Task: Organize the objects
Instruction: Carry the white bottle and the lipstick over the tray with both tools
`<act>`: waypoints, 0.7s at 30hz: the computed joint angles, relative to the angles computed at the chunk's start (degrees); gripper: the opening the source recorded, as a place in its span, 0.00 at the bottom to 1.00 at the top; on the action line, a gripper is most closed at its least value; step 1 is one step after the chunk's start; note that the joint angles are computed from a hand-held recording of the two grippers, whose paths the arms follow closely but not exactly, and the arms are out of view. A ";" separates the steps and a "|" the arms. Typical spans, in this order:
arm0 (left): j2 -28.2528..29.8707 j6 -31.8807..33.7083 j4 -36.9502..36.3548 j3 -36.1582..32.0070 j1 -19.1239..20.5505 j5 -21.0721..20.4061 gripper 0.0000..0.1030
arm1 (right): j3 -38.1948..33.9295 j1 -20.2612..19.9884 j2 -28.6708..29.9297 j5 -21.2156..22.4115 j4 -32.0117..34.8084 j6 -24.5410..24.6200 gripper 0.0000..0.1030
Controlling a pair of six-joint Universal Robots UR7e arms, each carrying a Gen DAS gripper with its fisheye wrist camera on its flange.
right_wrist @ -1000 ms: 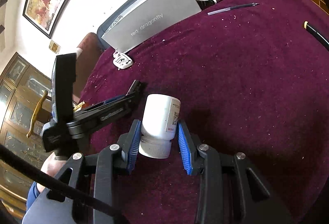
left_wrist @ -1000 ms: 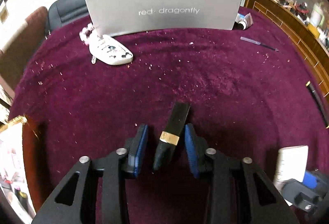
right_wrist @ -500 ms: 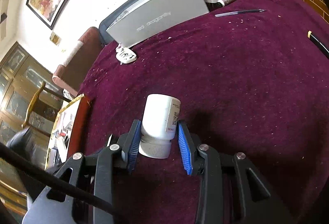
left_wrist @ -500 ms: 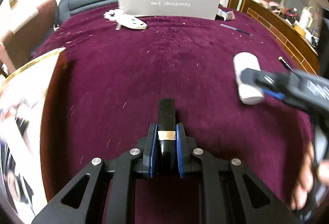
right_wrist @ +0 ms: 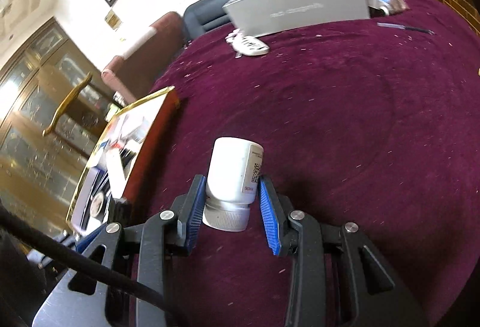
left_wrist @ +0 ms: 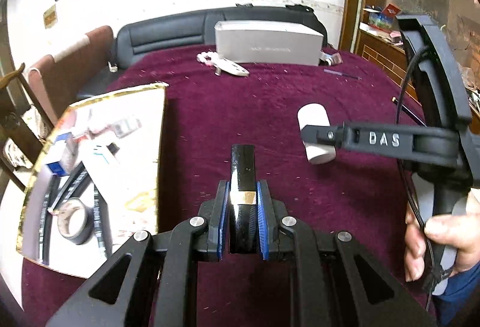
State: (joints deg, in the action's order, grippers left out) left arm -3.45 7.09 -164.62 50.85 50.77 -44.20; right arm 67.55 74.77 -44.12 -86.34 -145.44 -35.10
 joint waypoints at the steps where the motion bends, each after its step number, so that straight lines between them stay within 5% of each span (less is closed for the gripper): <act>1: -0.40 0.41 -1.01 0.84 0.03 0.09 0.14 | 1.30 0.23 -0.48 -0.16 -0.86 -0.62 0.33; 12: -7.71 -1.27 -8.74 10.72 2.11 -3.89 0.14 | 5.16 1.62 -1.70 -0.75 -1.50 -0.85 0.33; 21: -13.05 -3.25 -14.80 17.14 4.45 -1.85 0.14 | 6.01 4.26 -1.25 -1.20 -0.19 -2.31 0.33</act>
State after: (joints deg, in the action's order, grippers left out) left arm -16.51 3.84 -179.42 68.00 55.22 -46.06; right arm 73.56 79.03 -45.37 -87.54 -145.63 -37.41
